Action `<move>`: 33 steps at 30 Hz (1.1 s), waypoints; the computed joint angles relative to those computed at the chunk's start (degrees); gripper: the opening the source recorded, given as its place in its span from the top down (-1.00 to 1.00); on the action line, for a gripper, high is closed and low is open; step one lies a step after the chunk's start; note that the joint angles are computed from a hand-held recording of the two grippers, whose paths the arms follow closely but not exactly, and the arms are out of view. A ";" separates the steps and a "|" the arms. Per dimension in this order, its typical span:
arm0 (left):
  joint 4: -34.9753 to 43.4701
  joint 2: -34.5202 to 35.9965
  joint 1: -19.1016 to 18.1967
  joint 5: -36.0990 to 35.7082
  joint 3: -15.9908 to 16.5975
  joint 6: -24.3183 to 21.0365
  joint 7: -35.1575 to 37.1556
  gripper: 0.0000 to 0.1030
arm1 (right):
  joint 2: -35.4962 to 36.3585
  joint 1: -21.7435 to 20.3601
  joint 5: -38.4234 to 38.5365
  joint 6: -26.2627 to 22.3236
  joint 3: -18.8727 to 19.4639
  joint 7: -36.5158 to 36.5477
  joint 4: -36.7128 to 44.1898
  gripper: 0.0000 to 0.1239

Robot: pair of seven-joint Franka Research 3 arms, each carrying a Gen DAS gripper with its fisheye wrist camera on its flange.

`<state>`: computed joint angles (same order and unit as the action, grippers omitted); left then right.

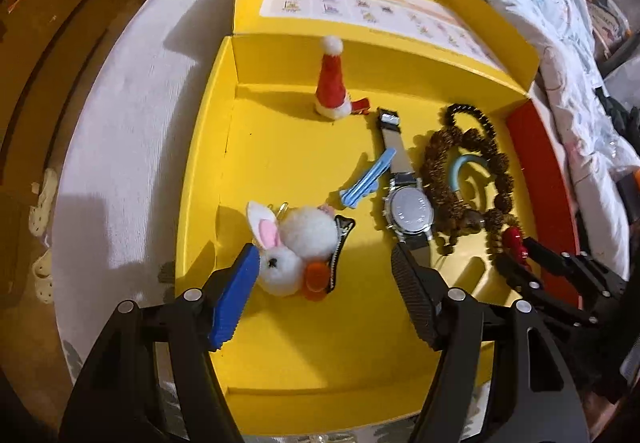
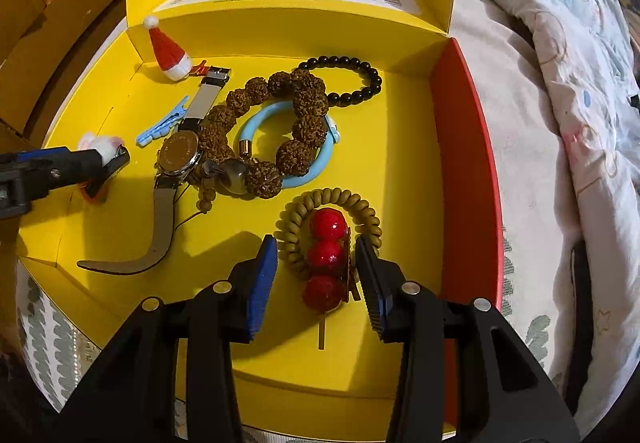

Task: Organize jewelry
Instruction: 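Grasp the red bead stick with the right gripper while the left grasps the white bunny clip, then lift both items over the box wall and release them on the bedspread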

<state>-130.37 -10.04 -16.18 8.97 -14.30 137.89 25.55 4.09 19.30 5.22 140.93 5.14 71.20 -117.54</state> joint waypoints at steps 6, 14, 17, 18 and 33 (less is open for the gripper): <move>1.74 2.29 0.20 2.44 -0.27 -1.87 -0.28 -0.32 | 0.00 0.34 -2.60 0.94 -0.08 1.45 -0.35 0.42; 3.36 4.89 0.39 3.87 -0.13 -3.62 -0.84 -0.08 | 0.02 0.54 -2.33 0.53 0.14 0.94 -0.26 0.58; 3.06 4.74 0.49 4.14 0.01 -3.21 -1.15 -0.01 | 0.02 0.43 -2.01 0.34 0.03 1.08 -0.07 0.65; 2.85 4.59 0.51 4.08 0.05 -2.98 -1.18 0.01 | 0.08 0.33 -1.61 0.07 0.01 0.86 0.11 0.66; 0.64 -0.65 -0.08 5.29 -0.94 -2.25 -3.61 0.08 | -2.56 -1.10 7.30 -1.64 -0.12 -3.59 0.52 0.67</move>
